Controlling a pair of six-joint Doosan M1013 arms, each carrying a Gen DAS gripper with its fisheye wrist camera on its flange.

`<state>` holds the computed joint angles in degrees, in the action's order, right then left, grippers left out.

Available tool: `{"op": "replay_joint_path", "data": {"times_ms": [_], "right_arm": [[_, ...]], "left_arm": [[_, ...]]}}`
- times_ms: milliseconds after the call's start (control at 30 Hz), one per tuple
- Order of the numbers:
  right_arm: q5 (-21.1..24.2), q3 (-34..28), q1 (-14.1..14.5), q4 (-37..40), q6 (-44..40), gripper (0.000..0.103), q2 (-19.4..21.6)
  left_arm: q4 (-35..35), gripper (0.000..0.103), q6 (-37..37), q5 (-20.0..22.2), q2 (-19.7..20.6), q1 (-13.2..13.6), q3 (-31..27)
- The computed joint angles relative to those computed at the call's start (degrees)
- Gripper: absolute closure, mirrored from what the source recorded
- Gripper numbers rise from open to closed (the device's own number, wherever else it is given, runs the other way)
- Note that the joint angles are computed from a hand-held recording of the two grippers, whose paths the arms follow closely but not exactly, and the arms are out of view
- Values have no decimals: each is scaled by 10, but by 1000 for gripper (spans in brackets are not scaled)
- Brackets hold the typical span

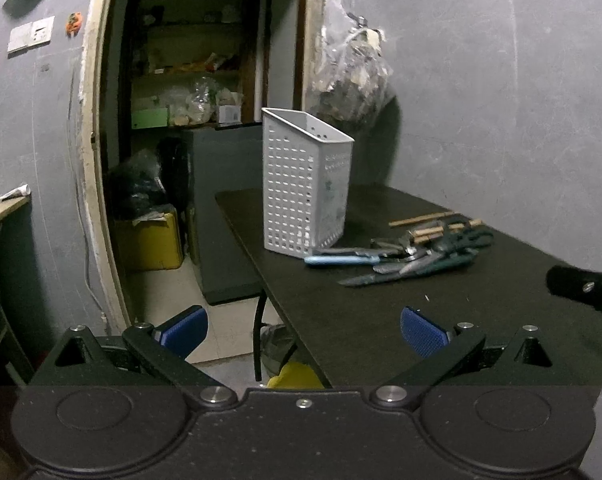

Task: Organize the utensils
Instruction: 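Grasp the white perforated basket with the left tool and lift it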

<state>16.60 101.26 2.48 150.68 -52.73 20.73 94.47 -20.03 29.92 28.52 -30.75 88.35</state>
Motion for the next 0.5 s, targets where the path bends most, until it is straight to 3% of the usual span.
{"op": "replay_joint_path", "data": {"times_ms": [200,267,400,500], "right_arm": [[82,-2,-14,44,-36,0,3],[94,-15,-18,50,-63,0,2],[127,-45,-33,-30,-17,0,-2],[119,-87,-44,-159,106,0,2]], "left_arm": [[21,1,-2,1,13,14,-26],[56,1,-37,1,15,21,-32],[91,1,-99,-5,23,36,-50],[103,1,-108,-15,32,45,-69]]}}
